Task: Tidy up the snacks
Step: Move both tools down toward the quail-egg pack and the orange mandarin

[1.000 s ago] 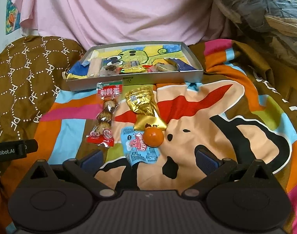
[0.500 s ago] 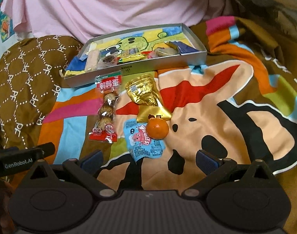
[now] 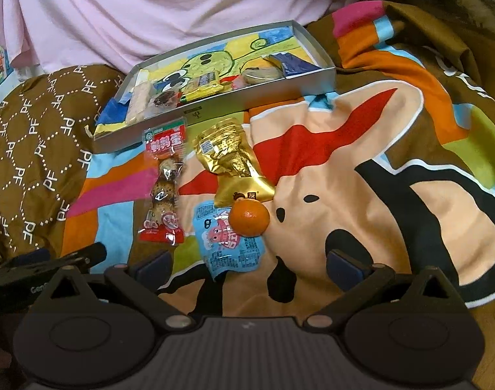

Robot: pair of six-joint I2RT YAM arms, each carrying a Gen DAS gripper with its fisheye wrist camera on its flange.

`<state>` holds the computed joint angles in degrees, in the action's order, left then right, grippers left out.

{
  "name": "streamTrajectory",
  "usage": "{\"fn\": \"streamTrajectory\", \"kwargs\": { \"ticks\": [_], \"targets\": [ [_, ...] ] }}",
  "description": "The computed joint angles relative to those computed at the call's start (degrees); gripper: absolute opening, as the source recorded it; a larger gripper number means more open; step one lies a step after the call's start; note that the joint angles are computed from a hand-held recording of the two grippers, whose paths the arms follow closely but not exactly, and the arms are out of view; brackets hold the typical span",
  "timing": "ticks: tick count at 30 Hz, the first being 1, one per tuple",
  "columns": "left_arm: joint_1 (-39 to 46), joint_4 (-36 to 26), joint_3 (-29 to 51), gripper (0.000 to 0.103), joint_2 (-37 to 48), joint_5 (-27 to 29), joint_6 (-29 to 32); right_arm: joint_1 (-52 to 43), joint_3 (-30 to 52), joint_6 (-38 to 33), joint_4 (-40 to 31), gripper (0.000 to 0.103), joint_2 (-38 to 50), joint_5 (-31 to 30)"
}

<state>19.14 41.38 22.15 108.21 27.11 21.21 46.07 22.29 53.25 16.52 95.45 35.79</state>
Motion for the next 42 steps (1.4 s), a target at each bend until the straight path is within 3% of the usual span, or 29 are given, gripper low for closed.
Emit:
{"fn": "streamTrajectory", "kwargs": {
  "ticks": [11, 23, 31, 38, 42],
  "targets": [
    [-3.8, -3.9, 5.8, 0.102, 2.5, 0.9, 0.2, -3.1, 2.1, -9.7, 1.3, 0.103, 2.3, -2.2],
    [-6.6, -5.8, 10.0, 0.102, 5.2, 4.2, 1.3, -5.3, 3.2, -33.7, 9.7, 0.103, 7.8, 4.1],
    [-11.7, -5.2, 12.1, 0.102, 7.7, 2.4, 0.4, -6.1, 2.7, -36.3, 12.3, 0.103, 9.4, 2.5],
    [-17.0, -1.9, 12.0, 0.102, 8.8, -3.3, -1.1, -6.0, 4.2, -37.8, 12.7, 0.102, 12.2, 3.5],
    [-19.0, -1.9, 12.5, 0.088, 8.8, -5.7, -2.6, -6.6, 3.7, -38.2, 14.5, 0.099, 12.6, 2.4]
  ]
}}
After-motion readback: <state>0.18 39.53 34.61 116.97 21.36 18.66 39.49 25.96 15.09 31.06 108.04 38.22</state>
